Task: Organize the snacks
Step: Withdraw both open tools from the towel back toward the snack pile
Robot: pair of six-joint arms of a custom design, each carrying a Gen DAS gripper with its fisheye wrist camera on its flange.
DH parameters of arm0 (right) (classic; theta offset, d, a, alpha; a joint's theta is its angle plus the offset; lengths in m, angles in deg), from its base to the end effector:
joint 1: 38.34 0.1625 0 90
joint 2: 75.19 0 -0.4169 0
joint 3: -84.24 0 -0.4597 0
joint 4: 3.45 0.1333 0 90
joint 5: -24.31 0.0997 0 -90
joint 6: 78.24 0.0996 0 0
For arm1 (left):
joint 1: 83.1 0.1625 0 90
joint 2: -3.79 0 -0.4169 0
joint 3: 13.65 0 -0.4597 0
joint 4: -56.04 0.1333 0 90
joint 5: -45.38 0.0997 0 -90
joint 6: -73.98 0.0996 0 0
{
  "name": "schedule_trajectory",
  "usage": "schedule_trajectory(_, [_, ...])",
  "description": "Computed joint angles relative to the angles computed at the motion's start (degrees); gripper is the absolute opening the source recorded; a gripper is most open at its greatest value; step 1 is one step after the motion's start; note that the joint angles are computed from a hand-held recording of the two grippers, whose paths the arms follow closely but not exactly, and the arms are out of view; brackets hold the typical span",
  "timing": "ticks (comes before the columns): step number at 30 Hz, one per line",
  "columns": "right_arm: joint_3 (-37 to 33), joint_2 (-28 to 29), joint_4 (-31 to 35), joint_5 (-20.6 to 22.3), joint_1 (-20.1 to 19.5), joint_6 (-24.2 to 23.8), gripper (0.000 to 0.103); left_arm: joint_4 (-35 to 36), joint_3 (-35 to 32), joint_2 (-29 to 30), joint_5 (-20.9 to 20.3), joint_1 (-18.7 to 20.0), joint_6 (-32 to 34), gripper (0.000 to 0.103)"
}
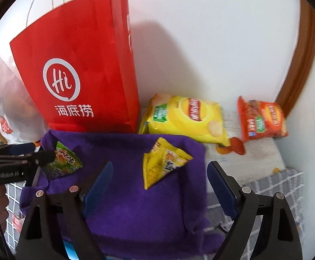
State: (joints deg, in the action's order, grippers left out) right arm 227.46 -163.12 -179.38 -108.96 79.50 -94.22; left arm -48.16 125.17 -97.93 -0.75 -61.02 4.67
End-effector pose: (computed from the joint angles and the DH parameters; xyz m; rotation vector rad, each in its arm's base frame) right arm 0.2441 -0.3229 0.1896 0.6391 -2.2724 0.7356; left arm -0.2444 -0.3175 0.1885 0.1671 2.4096 -0.7249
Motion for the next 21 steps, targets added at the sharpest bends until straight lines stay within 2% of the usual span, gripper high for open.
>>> schedule_trajectory(4, [1.4, -4.4, 4.0, -2.1, 2.6, 2.2, 0.088, 1.4, 0.2, -2.5, 0.0, -3.2, -0.3, 0.074])
schedule_trajectory(8, [3.4, -12.9, 11.5, -1.2, 5.0, 6.5, 0.088, 3.0, 0.3, -4.6, 1.5, -7.1, -0.9, 0.074])
schedule_trajectory(11, [4.4, -17.9, 16.1, -3.3, 7.9, 9.8, 0.088, 5.8, 0.0, -5.8, 1.1, -9.9, -2.7, 0.074])
schedule_trajectory(13, [4.9, -20.8, 18.5, -5.0, 9.8, 11.7, 0.088, 8.4, 0.0, -6.4, 0.4, -12.4, -5.5, 0.074])
schedule_trajectory(16, [5.9, -27.1, 26.3, -6.6, 12.0, 16.4, 0.088, 13.7, 0.0, -7.2, 0.1, -16.7, -9.9, 0.074])
schedule_trajectory(21, [8.3, -36.9, 35.2, -5.6, 12.9, 21.5, 0.088, 21.9, -0.4, -8.1, -3.6, -23.2, -18.2, 0.074])
